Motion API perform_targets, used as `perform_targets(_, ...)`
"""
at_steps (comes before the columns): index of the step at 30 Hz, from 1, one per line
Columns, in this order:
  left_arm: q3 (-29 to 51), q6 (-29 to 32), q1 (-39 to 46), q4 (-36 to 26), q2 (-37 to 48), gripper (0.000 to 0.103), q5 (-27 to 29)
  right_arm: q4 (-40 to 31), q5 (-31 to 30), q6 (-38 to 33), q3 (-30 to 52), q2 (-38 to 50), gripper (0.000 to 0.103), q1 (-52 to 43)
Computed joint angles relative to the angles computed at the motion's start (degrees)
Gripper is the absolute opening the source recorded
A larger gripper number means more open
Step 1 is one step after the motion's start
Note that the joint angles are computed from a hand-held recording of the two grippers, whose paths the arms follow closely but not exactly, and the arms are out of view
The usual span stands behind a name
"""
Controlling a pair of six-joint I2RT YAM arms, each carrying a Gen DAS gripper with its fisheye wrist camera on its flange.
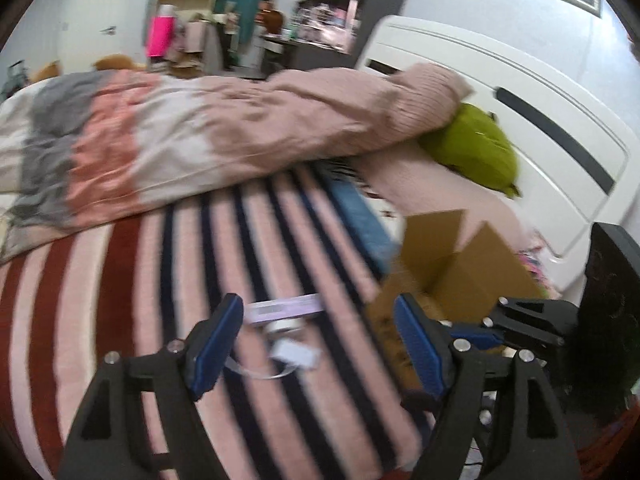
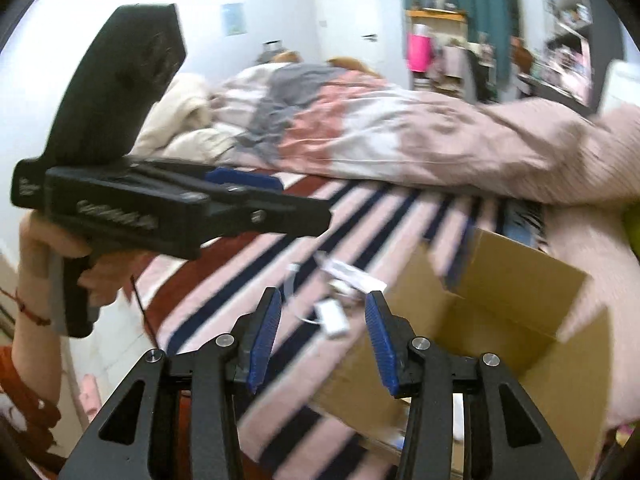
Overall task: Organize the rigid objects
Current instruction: 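Grasp the small white cup with the right gripper and drop it into the box, then grasp the white adapter with the right gripper and lift it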
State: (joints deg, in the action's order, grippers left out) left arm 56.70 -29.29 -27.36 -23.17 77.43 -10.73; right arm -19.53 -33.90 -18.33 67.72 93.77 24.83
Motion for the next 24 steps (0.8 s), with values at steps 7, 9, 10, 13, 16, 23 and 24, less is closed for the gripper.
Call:
perform_targets(7,-15.8,2.1,8.7,4.4,-9.6,0.075,1.0,-0.4,6.5,1.4,6.8,10.6,0.040,13.0)
perform_targets(9,-20.1,3.2,11.3,7.9,-10.6,0.075,3.4,-0.1,8.6,2.4,8.6,14.6,0.040,14.3)
perform_targets(10,-21.8,3.7,12.3,9.6,-10.5,0.075,4.2,0.7,10.0,3.3,9.2,16.9,0.040,14.6)
perform_targets(13,-25.1,4.4,13.7,13.2,-9.2,0.075,6.3,5.3,16.0,6.9,9.6,23.0,0.040,14.5)
perform_targets(16,-27.2,4.3,14.1,15.3,-8.9,0.075,7.2,7.7,20.3,9.2,9.5,26.4,0.040,13.3)
perform_targets(23,-28.9,3.0,13.2,17.3,-8.4,0.075,8.0,12.4,19.0,10.7,2.4,24.5,0.040,8.0)
perform_targets(24,-28.8,2.9,12.9,17.2,-8.4,0.075,7.8,12.8,18.7,10.6,2.0,24.2,0.040,7.6)
